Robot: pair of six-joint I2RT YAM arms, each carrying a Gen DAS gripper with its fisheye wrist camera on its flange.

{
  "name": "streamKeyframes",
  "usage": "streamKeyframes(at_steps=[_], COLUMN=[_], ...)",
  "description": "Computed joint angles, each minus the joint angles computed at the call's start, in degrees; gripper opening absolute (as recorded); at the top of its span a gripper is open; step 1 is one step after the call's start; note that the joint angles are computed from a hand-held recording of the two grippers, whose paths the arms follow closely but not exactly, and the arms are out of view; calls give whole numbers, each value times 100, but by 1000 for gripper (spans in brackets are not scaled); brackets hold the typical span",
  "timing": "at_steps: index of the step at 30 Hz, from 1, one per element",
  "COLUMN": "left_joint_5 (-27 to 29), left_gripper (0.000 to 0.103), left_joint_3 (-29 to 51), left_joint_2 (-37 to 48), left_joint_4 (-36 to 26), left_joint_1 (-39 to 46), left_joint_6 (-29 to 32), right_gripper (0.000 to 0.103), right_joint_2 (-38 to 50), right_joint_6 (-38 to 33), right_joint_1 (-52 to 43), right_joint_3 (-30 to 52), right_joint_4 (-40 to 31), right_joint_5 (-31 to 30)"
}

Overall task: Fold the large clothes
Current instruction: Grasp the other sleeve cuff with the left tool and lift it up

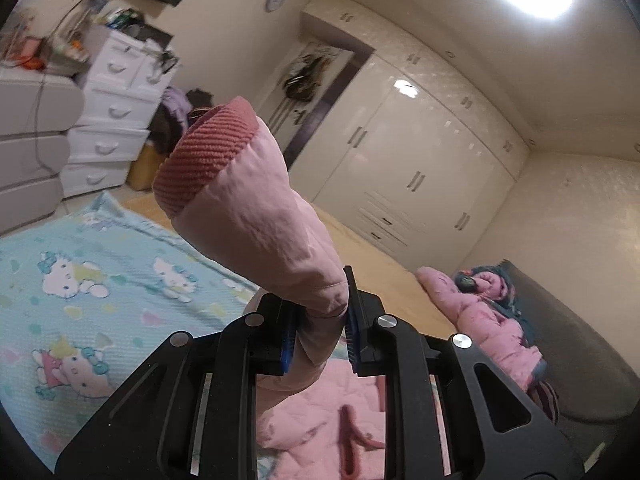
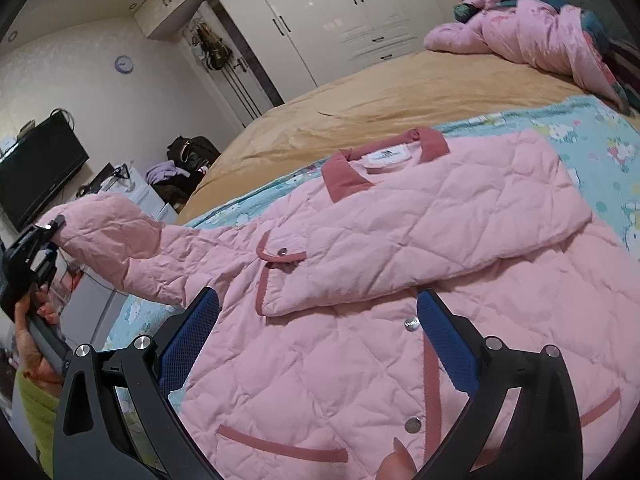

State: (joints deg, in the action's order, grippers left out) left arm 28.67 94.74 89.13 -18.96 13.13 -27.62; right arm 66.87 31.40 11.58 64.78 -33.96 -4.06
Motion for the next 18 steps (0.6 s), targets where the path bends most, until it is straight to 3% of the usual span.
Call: streamKeyframes(at_steps=[4, 18], left_joint_5=[384, 479], left_gripper=[12, 12], left_joint_3=[-46, -232], left_joint_2=[-74, -174], left_joint_4=[196, 438], left_joint_1=[-198, -1361], left_joint_6=[-242, -58], right_gripper=[99, 99], right_joint_2=[-150, -715], right_joint_6=[-48, -133], right_joint_1=[-230, -1215], right_joint_3=[-136, -551], right_joint_4=[21, -71], right_joint_5=[-153, -734])
